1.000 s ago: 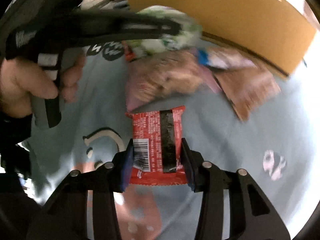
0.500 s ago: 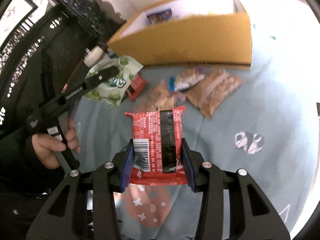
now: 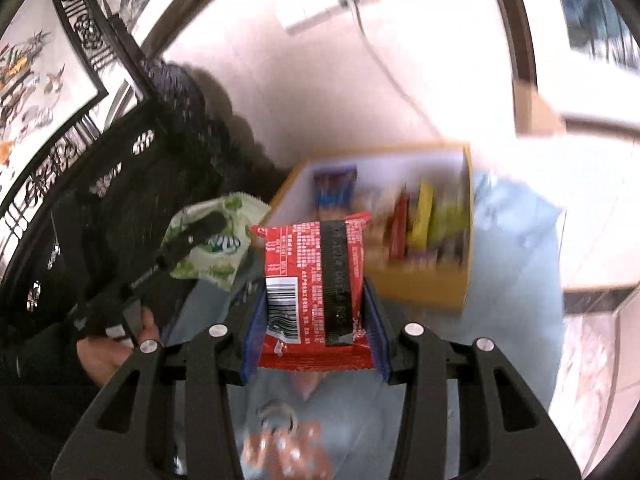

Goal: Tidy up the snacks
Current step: 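Carry the green-white bag and red-black pack over the yellow box, then open both grippers to drop the green-white bag and red-black pack into the box, then grasp the red barcode pack with the left gripper while the right grasps the brown paper bag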

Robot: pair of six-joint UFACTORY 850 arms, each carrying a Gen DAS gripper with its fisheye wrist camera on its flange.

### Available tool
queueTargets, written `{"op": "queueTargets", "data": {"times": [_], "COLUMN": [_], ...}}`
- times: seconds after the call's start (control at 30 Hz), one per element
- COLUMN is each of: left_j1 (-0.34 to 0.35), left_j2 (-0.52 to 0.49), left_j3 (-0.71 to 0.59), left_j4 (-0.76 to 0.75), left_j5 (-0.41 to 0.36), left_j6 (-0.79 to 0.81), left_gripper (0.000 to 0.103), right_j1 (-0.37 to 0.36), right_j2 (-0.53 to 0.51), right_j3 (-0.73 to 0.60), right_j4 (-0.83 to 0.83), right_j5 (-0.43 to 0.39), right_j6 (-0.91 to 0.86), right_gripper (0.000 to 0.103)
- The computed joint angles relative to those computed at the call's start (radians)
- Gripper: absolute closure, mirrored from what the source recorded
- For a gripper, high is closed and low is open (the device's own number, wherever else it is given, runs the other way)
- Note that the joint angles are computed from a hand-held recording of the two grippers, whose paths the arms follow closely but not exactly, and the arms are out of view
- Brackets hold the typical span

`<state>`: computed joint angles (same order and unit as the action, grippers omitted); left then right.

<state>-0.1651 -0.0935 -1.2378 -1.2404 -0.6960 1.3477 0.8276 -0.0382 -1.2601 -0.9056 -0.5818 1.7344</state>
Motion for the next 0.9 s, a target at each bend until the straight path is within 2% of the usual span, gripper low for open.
{"op": "queueTargets", "data": {"times": [0.27,0.33,0.37,0.4,0.43,0.47,0.5,0.6,0.8,0.83,0.9], "left_j1": [-0.070,-0.082,-0.091,-0.101,-0.108,-0.109,-0.100,-0.069,0.010,0.015,0.011], "left_j2": [-0.096,-0.131,-0.147,-0.177,-0.192,-0.200,-0.206,-0.184,-0.079,-0.065,-0.064], "left_j3": [-0.215,-0.267,-0.287,-0.316,-0.330,-0.324,-0.316,-0.221,0.059,0.108,0.157], "left_j4": [0.023,0.040,0.074,0.150,0.237,0.294,0.310,0.287,0.031,0.028,0.128], "left_j5": [0.060,0.098,0.126,0.151,0.175,0.204,0.202,0.242,0.307,0.328,0.365], "left_j6": [-0.030,-0.060,-0.097,-0.171,-0.254,-0.308,-0.324,-0.277,-0.080,-0.064,-0.120], "left_gripper": [0.092,0.088,0.080,0.029,0.002,0.002,0.002,0.002,0.002,0.002,0.002], "right_j1": [-0.100,-0.125,-0.141,-0.154,-0.164,-0.166,-0.167,-0.146,-0.051,-0.037,-0.019], "right_j2": [-0.091,-0.124,-0.143,-0.160,-0.182,-0.192,-0.183,-0.161,-0.135,-0.139,-0.165], "right_j3": [-0.203,-0.244,-0.261,-0.276,-0.288,-0.288,-0.257,-0.165,0.005,0.025,0.052], "right_j4": [0.041,0.039,0.054,0.091,0.134,0.155,0.173,0.219,0.292,0.312,0.363], "right_j5": [-0.070,-0.088,-0.103,-0.134,-0.188,-0.201,-0.183,-0.149,-0.113,-0.111,-0.118], "right_j6": [-0.193,-0.197,-0.208,-0.231,-0.249,-0.254,-0.243,-0.217,-0.048,-0.031,-0.018], "right_gripper": [0.058,0.056,0.038,0.027,0.020,0.020,0.020,0.020,0.020,0.020,0.020]}}
